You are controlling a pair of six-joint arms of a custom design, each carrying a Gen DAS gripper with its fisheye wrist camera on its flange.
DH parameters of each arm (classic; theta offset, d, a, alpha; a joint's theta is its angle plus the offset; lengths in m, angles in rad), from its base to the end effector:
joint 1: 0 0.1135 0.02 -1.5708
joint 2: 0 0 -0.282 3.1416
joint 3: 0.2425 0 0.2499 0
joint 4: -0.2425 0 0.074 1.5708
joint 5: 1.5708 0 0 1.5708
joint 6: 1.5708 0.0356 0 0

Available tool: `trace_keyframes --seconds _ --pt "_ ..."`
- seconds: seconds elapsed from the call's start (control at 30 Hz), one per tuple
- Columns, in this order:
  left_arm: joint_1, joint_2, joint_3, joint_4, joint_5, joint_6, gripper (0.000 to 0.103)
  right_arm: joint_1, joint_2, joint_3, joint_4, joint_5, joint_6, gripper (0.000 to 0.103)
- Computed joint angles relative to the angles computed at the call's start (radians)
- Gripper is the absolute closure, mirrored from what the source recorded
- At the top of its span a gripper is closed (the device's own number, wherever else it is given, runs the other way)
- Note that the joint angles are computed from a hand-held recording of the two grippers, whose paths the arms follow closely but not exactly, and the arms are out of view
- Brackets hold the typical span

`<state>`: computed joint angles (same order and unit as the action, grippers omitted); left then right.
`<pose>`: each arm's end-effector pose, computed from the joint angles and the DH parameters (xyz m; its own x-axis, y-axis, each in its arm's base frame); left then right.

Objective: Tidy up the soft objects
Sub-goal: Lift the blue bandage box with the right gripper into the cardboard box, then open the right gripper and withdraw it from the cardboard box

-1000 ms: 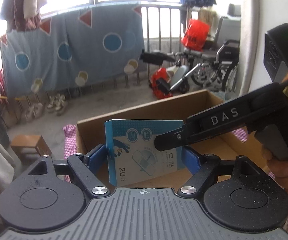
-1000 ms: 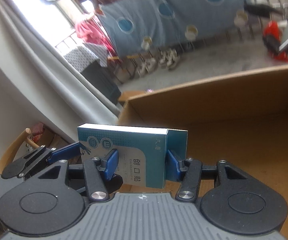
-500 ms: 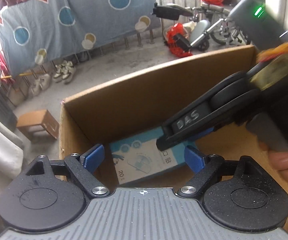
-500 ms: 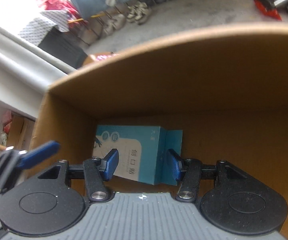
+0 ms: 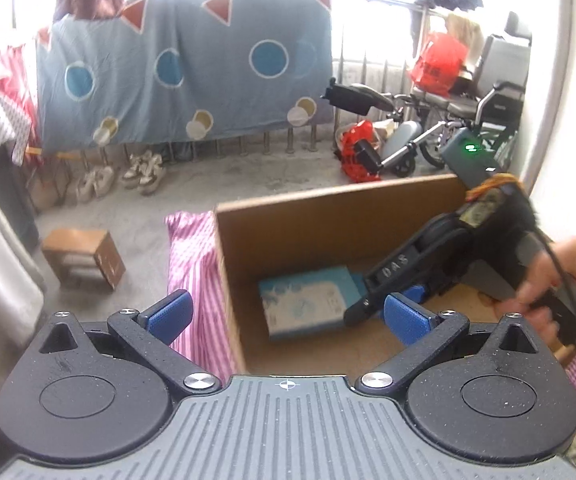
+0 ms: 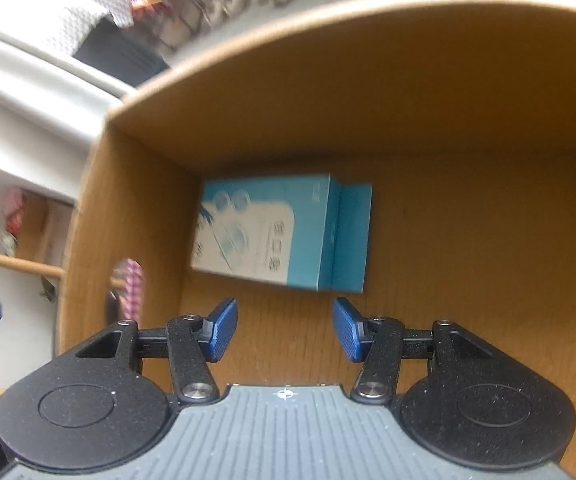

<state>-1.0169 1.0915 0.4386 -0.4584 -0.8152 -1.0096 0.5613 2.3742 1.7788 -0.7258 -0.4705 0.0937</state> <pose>0.1076 -0.1248 0.1758 -0.6009 -0.1321 -0.7883 -0.1791 0.9834 -0.0283 0.4008 0.2711 0.1205 -0.8700 -0.4485 -0.2048 -0.4900 0.7402 0.4605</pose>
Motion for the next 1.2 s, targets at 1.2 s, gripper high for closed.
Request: trace_keyframes --seconds 1.2 --pt "-0.289 -0.070 -0.099 -0.116 -0.119 -0.437 0.001 0.054 -0.136 -0.185 0.198 0.104 0.023 0.040"
